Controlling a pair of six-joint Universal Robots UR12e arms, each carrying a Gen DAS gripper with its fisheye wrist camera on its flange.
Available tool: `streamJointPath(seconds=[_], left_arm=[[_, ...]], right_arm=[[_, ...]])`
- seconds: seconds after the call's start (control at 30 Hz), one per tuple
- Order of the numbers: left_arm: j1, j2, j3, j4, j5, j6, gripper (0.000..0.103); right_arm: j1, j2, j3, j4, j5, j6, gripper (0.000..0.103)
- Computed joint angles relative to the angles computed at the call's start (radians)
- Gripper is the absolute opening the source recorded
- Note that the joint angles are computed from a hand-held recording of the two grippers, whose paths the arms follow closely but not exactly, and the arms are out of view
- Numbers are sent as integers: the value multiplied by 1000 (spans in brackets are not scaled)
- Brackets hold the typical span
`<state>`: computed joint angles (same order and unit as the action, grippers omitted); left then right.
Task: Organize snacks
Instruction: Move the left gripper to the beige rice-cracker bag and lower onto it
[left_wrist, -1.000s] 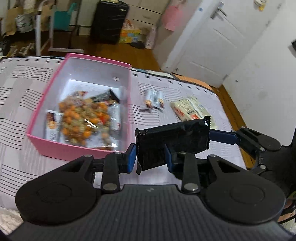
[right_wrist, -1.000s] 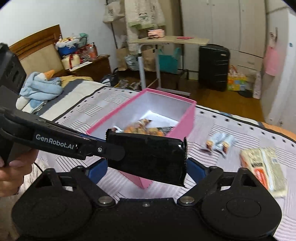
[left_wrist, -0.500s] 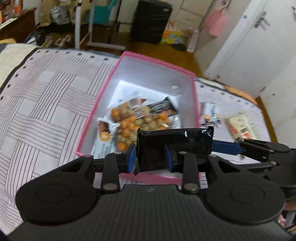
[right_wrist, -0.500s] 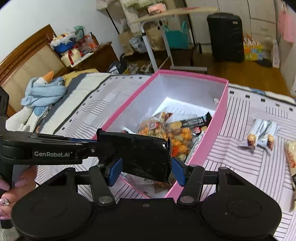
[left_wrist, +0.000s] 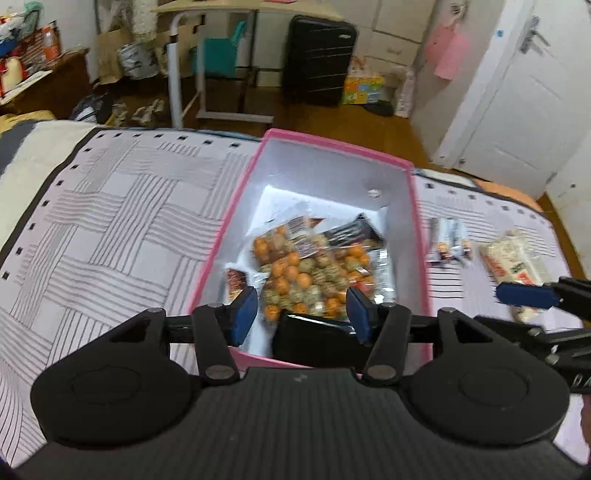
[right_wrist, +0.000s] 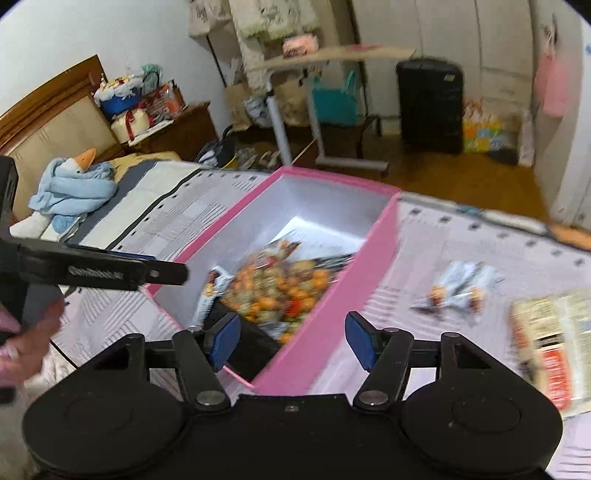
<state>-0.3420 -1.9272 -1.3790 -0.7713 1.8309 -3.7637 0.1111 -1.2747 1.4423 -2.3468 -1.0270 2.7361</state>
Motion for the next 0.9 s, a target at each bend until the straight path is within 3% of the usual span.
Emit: streamJointPath(seconds=[0.4, 0.53, 0.6, 0.67, 0.77, 0.9], left_arm=[[-39, -41, 114, 67, -148, 166, 52], [-57, -87, 189, 48, -166, 202, 52], [-63, -112, 223, 40, -174, 201, 53], [-69, -141, 261, 28, -171, 179, 61], [-87, -192, 325, 17, -109, 161, 65], [-83, -261, 415, -15, -185, 126, 66]], right_arm=[[-76, -96, 57, -63, -130, -82, 78], [-102, -90, 54, -83, -133, -88, 91], [-117, -82, 49, -78, -125, -88, 91], [-127, -69, 36, -52, -128, -99, 91], [-137, -48, 23, -44, -142, -119, 91], [-148, -5, -20, 16, -149, -164, 94]])
